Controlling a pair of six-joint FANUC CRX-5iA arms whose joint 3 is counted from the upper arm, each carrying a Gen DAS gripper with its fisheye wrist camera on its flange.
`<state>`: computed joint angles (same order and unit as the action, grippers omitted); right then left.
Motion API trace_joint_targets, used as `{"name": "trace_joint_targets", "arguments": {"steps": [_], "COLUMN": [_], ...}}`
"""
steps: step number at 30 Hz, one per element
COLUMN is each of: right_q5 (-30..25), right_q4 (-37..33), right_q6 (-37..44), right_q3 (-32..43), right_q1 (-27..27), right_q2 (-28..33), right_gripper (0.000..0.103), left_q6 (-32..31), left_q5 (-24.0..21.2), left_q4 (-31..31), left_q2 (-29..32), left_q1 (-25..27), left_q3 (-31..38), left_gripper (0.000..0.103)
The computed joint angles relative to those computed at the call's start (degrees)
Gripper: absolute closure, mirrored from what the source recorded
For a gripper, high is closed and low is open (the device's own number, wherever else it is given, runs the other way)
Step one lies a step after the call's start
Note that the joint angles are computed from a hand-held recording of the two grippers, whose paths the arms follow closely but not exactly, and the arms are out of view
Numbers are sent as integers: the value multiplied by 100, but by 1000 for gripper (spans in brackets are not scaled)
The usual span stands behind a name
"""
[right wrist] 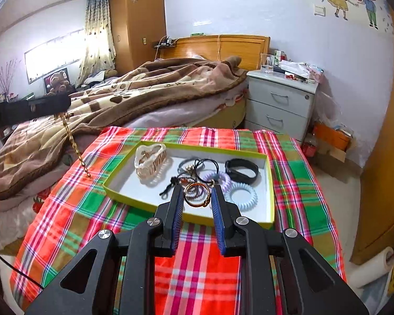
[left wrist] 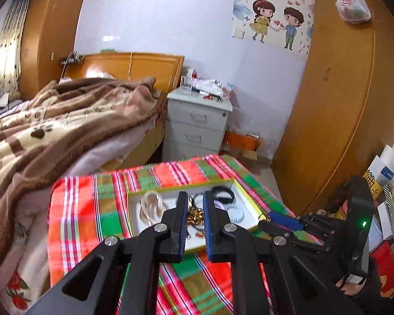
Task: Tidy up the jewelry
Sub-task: 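Carry the gold chain and gold ring over the tray with both tools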
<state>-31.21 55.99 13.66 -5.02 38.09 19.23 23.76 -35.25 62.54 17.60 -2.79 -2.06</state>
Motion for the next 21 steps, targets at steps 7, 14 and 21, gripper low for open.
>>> {"name": "trace_joint_targets", "arguments": {"steps": [7, 14, 21], "right_q5": [-67, -108, -320], "right_q4": [-397, -916, -1623], "right_q6": [493, 996, 1682], "right_q3": [435, 815, 1302], "right_q1": [-38, -106, -136], "right_q2": [270, 540, 885], "right_gripper": [80, 80, 80], "left_q6": [247, 534, 1340], "left_q5": [-121, -301, -582], "left_q4": [-161, -445, -1140], "left_q2": [359, 688, 1158], "left_q1": [23, 37, 112], "left_q3": [578, 906, 1399], "left_gripper": [91, 91, 91]}}
